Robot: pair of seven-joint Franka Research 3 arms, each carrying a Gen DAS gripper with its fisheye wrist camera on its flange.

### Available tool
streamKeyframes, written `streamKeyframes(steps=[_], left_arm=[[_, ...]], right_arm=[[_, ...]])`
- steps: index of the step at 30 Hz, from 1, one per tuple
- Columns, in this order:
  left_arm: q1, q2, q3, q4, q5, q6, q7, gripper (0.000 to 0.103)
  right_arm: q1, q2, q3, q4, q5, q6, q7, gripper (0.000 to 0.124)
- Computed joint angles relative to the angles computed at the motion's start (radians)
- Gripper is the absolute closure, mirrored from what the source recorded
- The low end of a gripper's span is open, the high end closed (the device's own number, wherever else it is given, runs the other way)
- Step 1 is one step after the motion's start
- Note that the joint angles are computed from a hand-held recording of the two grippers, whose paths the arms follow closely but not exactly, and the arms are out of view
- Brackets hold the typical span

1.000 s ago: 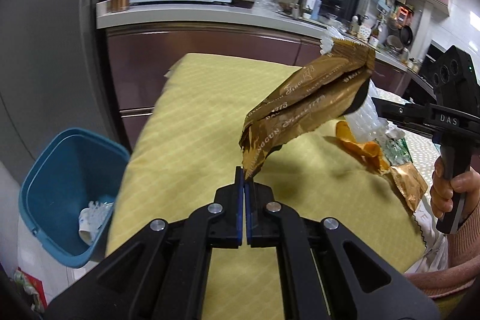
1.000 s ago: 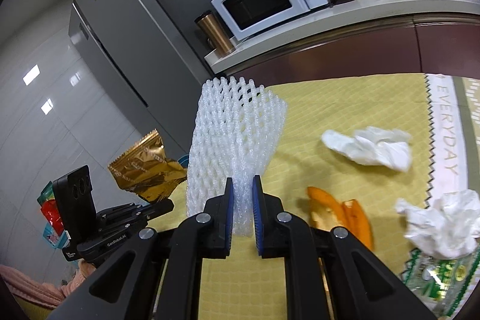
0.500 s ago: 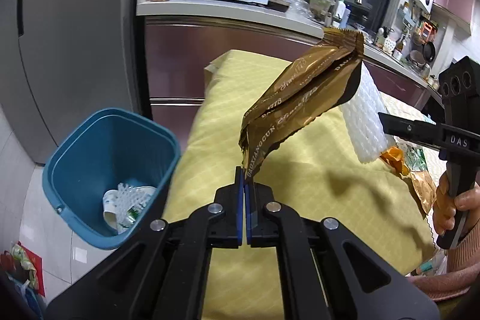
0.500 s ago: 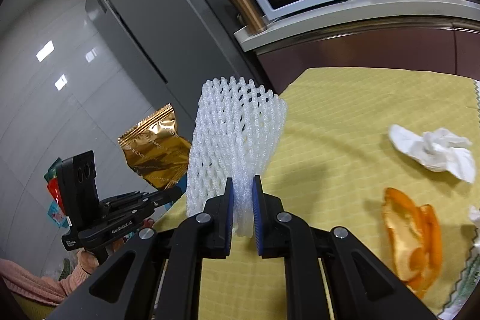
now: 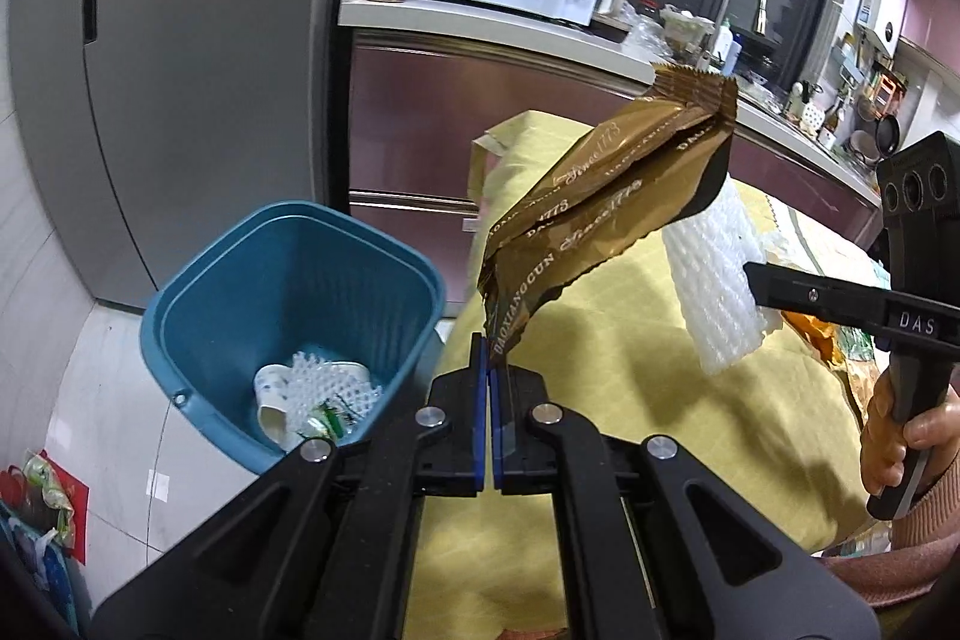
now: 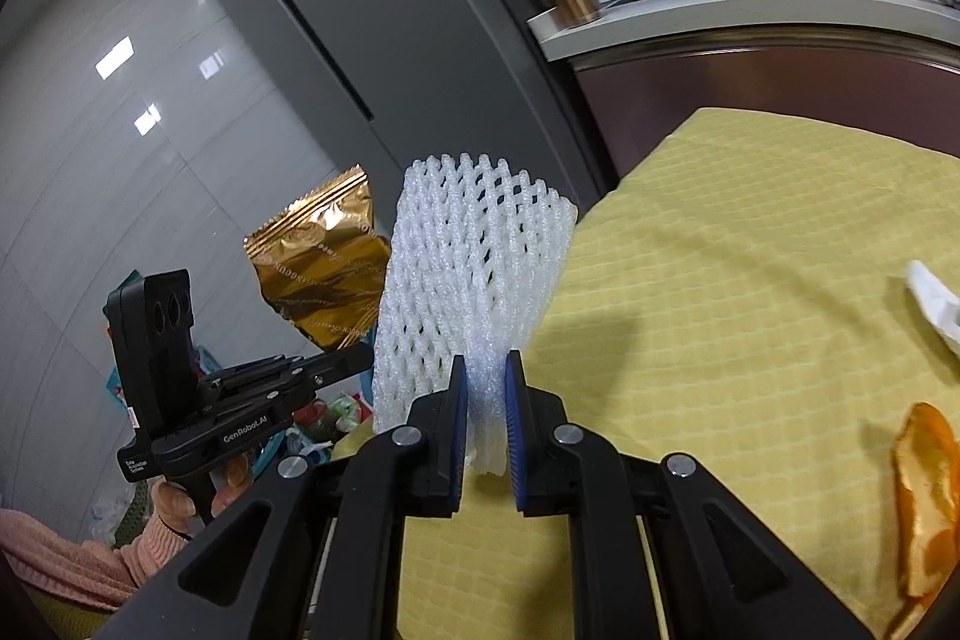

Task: Collect trash
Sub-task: 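Lift and carry the gold wrapper and foam net toward the blue bin, then lower both tools over the blue bin and open them to drop the items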

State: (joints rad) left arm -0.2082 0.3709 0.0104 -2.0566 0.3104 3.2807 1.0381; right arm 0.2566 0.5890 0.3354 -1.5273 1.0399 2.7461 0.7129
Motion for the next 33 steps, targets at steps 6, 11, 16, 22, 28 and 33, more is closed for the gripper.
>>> streamKeyframes(steps=[6,11,16,22,28,33], left_arm=[[-0.016,-0.014,0.038,-0.023,-0.012,0.013,-0.003,0.102],[-0.054,-0.024,0.090,-0.043,-0.034,0.024,-0.005,0.102],[-0.065,-0.029,0.114,-0.055,-0.055,0.030,0.001,0.102],[-0.072,-0.028,0.133,-0.057,-0.072,0.025,0.009,0.102],[-0.070,-0.024,0.138,-0.056,-0.080,0.024,0.009,0.102],[-0.073,-0.021,0.148,-0.062,-0.090,0.029,0.007,0.102]], right_arm=[[0.022,0.034,-0.007,0.050,-0.049,-0.029,0.042,0.113],[0.041,0.074,-0.013,0.112,-0.107,-0.061,0.090,0.113],[0.053,0.111,-0.012,0.168,-0.155,-0.086,0.127,0.113],[0.064,0.147,-0.011,0.221,-0.197,-0.108,0.164,0.113],[0.066,0.174,-0.010,0.260,-0.223,-0.130,0.193,0.113],[0.079,0.206,-0.020,0.313,-0.258,-0.158,0.235,0.113]])
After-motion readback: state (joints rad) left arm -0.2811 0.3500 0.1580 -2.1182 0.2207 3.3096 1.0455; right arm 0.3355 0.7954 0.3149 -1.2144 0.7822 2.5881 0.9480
